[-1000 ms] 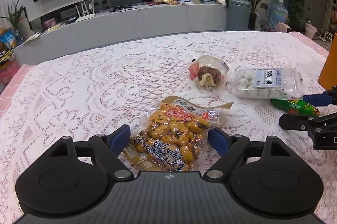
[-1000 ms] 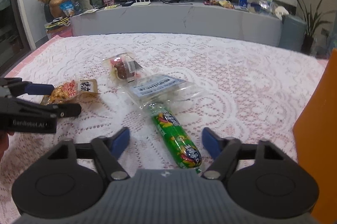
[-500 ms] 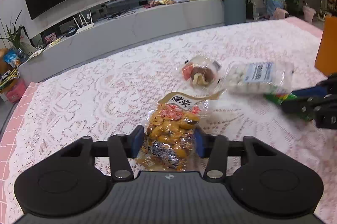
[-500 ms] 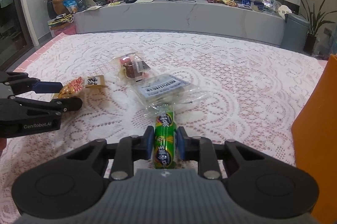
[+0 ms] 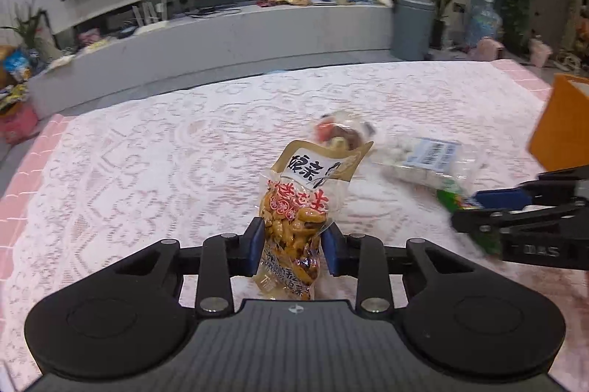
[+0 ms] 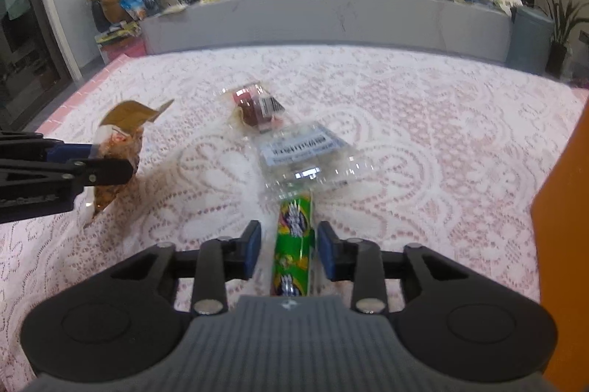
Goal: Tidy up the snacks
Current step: 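Lift the peanut bag with the left tool while the right tool carries the sausage stick toward the box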
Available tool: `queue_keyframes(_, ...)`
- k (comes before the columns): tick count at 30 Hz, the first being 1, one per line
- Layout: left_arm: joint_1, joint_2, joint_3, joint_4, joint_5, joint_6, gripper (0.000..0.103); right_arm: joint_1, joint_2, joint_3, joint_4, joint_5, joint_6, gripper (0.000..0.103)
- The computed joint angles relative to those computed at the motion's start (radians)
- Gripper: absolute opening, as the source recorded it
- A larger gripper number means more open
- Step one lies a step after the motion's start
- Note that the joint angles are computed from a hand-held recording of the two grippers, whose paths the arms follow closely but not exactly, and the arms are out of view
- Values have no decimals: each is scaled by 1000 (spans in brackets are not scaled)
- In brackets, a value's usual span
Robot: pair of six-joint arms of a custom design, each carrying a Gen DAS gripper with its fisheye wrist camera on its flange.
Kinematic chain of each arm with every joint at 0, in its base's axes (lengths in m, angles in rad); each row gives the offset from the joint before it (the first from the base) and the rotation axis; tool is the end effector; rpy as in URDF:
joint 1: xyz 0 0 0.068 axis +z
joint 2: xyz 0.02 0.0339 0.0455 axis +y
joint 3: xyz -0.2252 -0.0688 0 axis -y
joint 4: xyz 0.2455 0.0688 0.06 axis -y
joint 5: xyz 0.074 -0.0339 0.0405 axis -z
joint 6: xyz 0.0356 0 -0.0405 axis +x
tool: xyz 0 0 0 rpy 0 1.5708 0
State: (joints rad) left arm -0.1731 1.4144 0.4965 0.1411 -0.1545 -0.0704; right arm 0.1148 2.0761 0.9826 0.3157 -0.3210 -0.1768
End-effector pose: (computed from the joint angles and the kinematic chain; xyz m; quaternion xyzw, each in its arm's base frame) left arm 0.2566 -0.0393 0.1009 0.0174 0.9198 0.0238 0.3913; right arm 0.3681 0.0538 0.0444 -0.1934 0.8919 0.1355 0.3856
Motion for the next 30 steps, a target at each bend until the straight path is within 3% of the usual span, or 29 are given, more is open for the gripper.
queue_keyframes(4, -4, 17, 4, 9, -29, -30, 38, 1, 8, -10, 42, -2, -16, 34)
queue_keyframes(14, -212, 257, 65, 135, -406, 176, 39, 2, 21, -4, 31, -4, -14, 33)
queue_keyframes(16, -240, 315, 73, 193, -462, 233, 48, 1, 20, -3, 30, -6, -12, 34)
queue_keyframes(20, -289, 422, 71, 357, -564, 341, 57, 5, 19, -11, 41, -4, -13, 35)
queue_keyframes(22, -298, 466, 73, 432, -602, 377, 70, 5, 20, -14, 48, -6, -12, 36)
queue_keyframes(25, -280, 494, 71, 501, -597, 382, 74, 2, 23, -14, 53, -18, -4, 38)
queue_keyframes(30, -188, 398, 69, 371, -447, 191, 74, 0, 27, -11, 54, -25, 4, 38)
